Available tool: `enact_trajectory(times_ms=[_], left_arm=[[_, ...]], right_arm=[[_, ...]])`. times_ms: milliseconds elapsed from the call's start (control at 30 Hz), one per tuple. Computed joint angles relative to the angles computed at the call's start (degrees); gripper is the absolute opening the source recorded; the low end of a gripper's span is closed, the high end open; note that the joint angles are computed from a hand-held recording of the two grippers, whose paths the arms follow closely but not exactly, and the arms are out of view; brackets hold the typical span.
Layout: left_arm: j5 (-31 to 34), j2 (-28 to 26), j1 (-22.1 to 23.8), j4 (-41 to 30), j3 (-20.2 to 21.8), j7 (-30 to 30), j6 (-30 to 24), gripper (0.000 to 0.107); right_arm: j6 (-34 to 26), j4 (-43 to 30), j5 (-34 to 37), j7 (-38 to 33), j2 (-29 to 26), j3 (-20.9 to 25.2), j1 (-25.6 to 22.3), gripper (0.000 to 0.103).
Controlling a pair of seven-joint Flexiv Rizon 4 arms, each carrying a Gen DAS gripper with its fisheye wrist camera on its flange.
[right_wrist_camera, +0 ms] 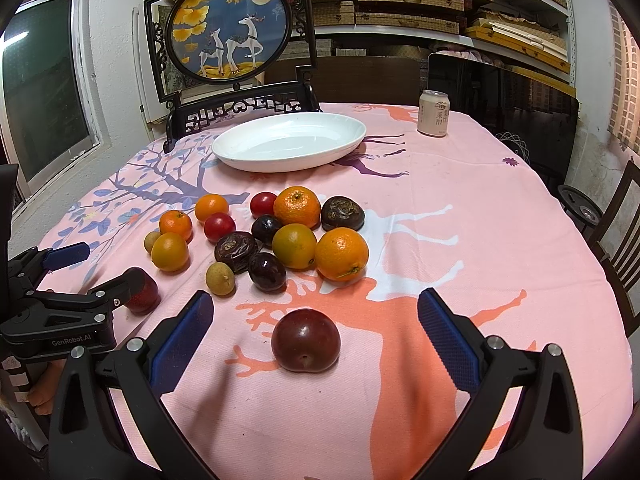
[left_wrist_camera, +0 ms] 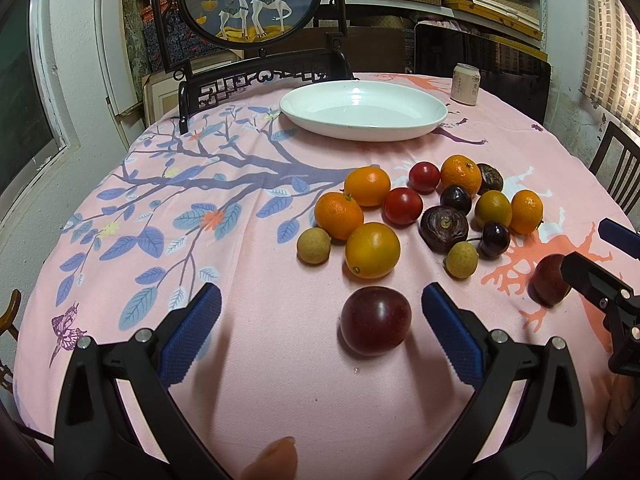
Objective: Organize fruits
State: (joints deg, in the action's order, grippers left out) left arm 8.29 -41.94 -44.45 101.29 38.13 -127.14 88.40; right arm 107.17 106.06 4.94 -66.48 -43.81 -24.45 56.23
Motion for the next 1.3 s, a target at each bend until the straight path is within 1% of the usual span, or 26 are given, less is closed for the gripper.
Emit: enact_trajectory(times_ms=[1300], left_arm=[[1.9,0.5,0.9,-0.4,-0.9,-1.3,-0.6,0.101]], right_arm=[[0.1,0.1,0.1,-0.1,0.1,0.3,-0.3,0.102]])
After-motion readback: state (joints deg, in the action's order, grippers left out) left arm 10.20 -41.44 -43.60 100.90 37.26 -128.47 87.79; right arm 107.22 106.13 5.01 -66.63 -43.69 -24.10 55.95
